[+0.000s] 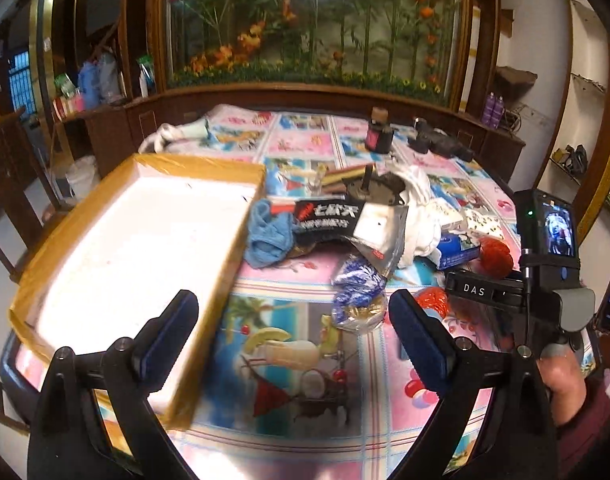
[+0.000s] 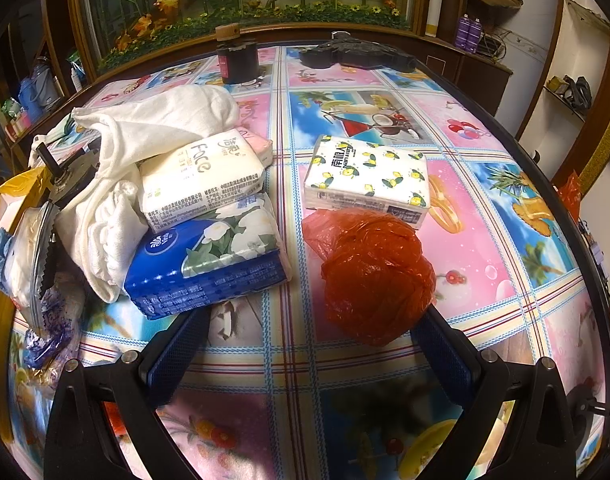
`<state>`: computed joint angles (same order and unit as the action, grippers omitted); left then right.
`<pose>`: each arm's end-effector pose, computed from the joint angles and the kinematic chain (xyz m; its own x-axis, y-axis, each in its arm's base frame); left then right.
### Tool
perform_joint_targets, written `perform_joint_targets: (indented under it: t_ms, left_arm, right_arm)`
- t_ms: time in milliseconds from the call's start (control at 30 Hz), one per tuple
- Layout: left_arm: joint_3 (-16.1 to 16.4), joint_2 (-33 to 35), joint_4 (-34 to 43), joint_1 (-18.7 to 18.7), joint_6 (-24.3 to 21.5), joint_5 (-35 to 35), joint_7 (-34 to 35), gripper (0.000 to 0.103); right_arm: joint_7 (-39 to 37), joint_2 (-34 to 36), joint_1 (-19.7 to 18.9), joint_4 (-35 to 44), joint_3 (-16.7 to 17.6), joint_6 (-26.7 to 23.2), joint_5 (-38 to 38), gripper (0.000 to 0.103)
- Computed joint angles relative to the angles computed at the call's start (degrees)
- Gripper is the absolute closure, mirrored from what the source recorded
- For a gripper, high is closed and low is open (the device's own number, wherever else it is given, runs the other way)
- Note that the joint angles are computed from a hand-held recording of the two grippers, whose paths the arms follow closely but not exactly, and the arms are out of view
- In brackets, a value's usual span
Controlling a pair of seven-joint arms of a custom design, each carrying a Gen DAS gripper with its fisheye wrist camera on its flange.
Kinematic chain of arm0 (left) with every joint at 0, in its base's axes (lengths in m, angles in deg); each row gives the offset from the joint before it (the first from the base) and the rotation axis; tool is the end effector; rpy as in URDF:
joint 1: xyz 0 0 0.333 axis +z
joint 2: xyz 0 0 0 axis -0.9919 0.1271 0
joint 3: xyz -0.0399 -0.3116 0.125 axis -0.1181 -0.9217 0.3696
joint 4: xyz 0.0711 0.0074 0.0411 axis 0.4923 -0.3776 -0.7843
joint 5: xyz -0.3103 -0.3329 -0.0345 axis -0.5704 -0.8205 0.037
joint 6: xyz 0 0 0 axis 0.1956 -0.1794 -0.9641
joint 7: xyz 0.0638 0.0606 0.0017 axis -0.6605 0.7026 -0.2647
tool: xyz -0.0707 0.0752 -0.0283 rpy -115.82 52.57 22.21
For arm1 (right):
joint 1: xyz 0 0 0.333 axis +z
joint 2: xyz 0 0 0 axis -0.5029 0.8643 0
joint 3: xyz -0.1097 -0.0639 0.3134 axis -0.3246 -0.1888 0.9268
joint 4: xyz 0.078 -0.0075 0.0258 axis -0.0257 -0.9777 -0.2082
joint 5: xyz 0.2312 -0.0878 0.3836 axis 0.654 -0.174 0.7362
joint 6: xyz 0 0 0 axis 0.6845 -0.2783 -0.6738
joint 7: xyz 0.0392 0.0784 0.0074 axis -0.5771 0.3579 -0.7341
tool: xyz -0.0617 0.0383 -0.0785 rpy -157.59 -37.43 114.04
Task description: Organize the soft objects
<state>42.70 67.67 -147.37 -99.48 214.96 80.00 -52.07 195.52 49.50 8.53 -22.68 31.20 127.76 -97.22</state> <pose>0.5552 -0.3344 0.5082 0.2996 -0.9536 0.0307 -0.5960 -0.2122 -0.7744 0.6490 0.4819 0.4700 0.0906 -0.9953 0.0334 -0.7759 -0.0916 -0.6242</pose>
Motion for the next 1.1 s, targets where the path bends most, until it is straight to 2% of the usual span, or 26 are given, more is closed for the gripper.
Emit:
perform_joint_targets:
  t_ms: [133, 333, 467, 600, 733, 867, 967, 1100]
  left_arm:
    - [-1.3, -1.1, -0.7, -1.0, -8.3, 6.5, -2.8, 0.006]
    - [-0.7, -2.9, -3.5, -0.3, -5.1, 8.1, -4.5, 0.006]
    - [0.1, -7.5, -7.4, 1.9, -1.1, 5.2, -6.9, 0.006]
    - [-0.2, -16.6, -13.1, 6.0, -4.1, 3.9, -13.0, 0.006]
    - [-2.0, -24.4, -17.3, 10.0, -10.1, 2.5, -16.0, 0.006]
    - [-4.1, -23.7, -16.9, 12.0, -11.3, 4.0, -16.0, 0.006]
    - [-4.3, -20.5, -15.6, 11.6, -8.1, 5.3, -14.5, 0.006]
    - [-5.0, -19.8, -15.2, 10.5, -7.4, 7.8, -13.6, 0.006]
  right_arm:
    - [-0.7, 0.1, 0.0, 0.3, 0.2, -0.7, 0.4, 0.001]
    - [-2.1, 0.4, -0.3, 1.1, 0.5, -1.6, 1.5, 0.001]
    - [-2.0, 0.3, -0.3, 0.8, 0.3, -1.0, 1.4, 0.001]
    - [-2.0, -0.3, -0.3, -0.5, 0.3, 0.3, 1.2, 0.001]
    - [-1.8, -0.7, -0.2, -1.0, 0.3, 0.5, 1.0, 0.001]
    - [-1.8, -0.6, -0.3, -0.8, 0.4, 0.4, 1.0, 0.001]
    - [-2.0, -0.6, -0.3, -0.8, 0.4, 0.3, 1.1, 0.001]
    - [-3.2, -0.1, -0.6, 0.4, 0.9, -1.4, 2.2, 0.001]
